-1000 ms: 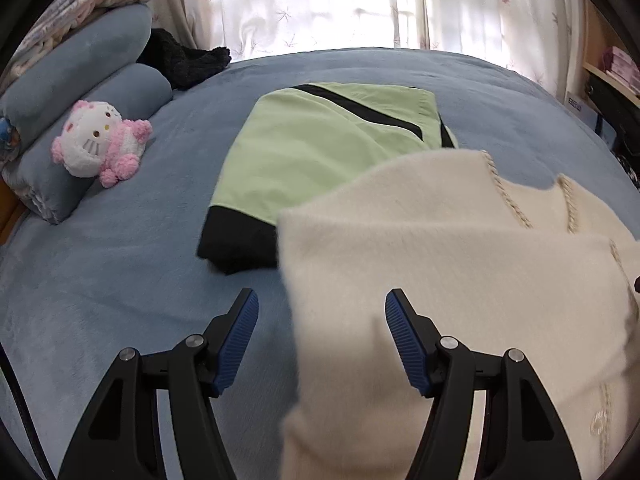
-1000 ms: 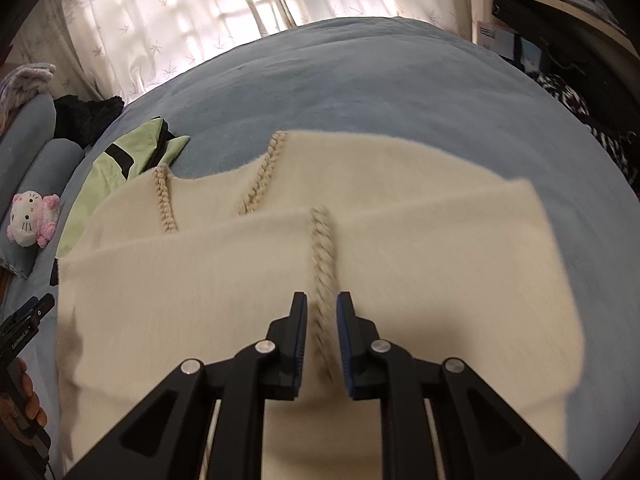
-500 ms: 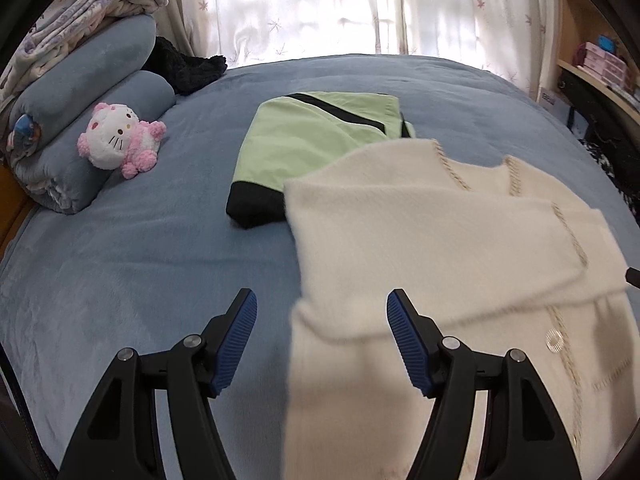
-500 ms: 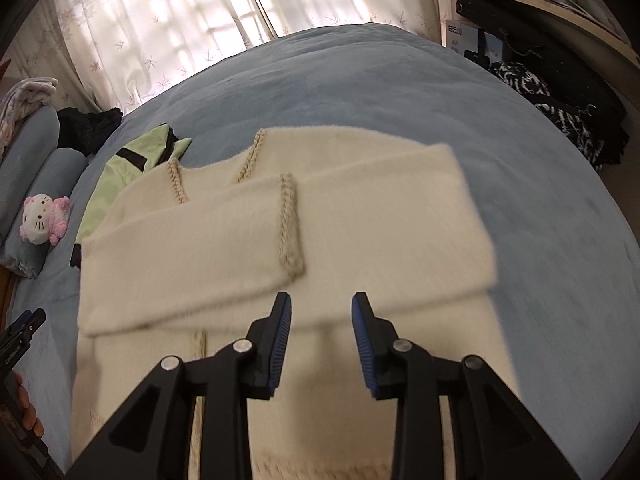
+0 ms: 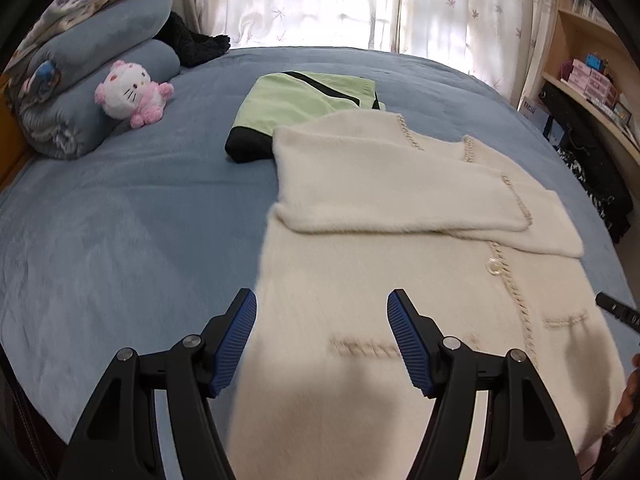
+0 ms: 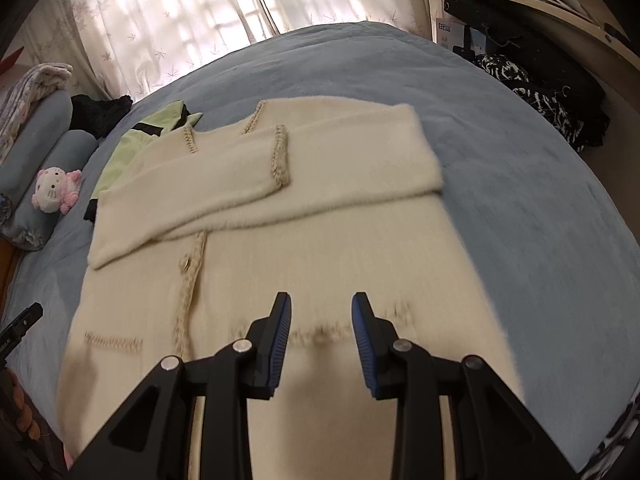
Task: Fold large clothes
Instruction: 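Move both grippers to the braided hem of the cardigan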
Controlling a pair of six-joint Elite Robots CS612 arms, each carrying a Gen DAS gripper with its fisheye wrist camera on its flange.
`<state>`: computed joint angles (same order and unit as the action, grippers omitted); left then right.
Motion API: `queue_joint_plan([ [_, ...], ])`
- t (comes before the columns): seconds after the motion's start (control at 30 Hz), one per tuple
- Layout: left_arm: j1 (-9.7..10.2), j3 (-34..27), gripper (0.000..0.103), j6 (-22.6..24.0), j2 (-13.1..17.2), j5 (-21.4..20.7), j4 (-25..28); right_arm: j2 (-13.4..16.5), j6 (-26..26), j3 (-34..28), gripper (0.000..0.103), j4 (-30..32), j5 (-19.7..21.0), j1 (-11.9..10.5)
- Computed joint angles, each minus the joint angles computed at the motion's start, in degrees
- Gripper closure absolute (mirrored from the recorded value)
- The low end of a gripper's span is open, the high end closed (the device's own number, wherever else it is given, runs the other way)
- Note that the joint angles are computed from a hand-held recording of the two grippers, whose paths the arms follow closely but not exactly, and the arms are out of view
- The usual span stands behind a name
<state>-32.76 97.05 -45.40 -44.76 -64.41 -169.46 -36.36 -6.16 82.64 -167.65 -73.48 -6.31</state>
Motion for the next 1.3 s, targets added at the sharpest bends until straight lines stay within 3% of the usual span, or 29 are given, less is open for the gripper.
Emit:
queue_joint_plan([
  [0.27, -2.7, 5.2, 0.036, -4.1, -3.0, 2.0, 0.1, -3.1, 1.1, 6.7, 0.072, -5.4, 2.6, -1.7],
  [0.43, -3.6, 8.9, 0.036, -6.0, -4.6, 0.8, -0.5, -4.6, 0.4, 10.5, 0.071, -8.5, 3.7, -2.8],
  [0.5, -3.79, 10.5, 0.036, -7.3, -5.2, -0.6, -1.4, -5.0, 0.0, 11.5, 0.064, -9.2, 4.4, -3.2],
  [0.57, -3.94, 11.8, 0.036, -7.9, -5.4, -1.5, -2.5, -5.3, -0.2, 12.8, 0.048, -10.9, 5.0, -3.6],
  [0.67, -4.36, 13.5, 0.036, -8.0, -5.6, -2.3, -3.9, -5.6, -1.4, 14.0, 0.046, -12.0, 5.3, -4.1],
  [0.83, -4.27, 15.4, 0.036, -7.7, -5.1, -5.6, -7.8, -5.8, -4.0, 15.3, 0.046, -11.1, 3.7, -4.5],
  [1.1, -2.65, 19.4, 0.036, -10.6, -3.9, -12.8, -17.0, -5.9, -4.0, 17.0, 0.046, -11.4, 3.0, -6.8],
  [1.3, -2.46, 21.0, 0.036, -10.3, -3.0, -15.6, -21.3, -6.6, -5.9, 18.7, 0.046, -10.8, 7.0, -9.1],
])
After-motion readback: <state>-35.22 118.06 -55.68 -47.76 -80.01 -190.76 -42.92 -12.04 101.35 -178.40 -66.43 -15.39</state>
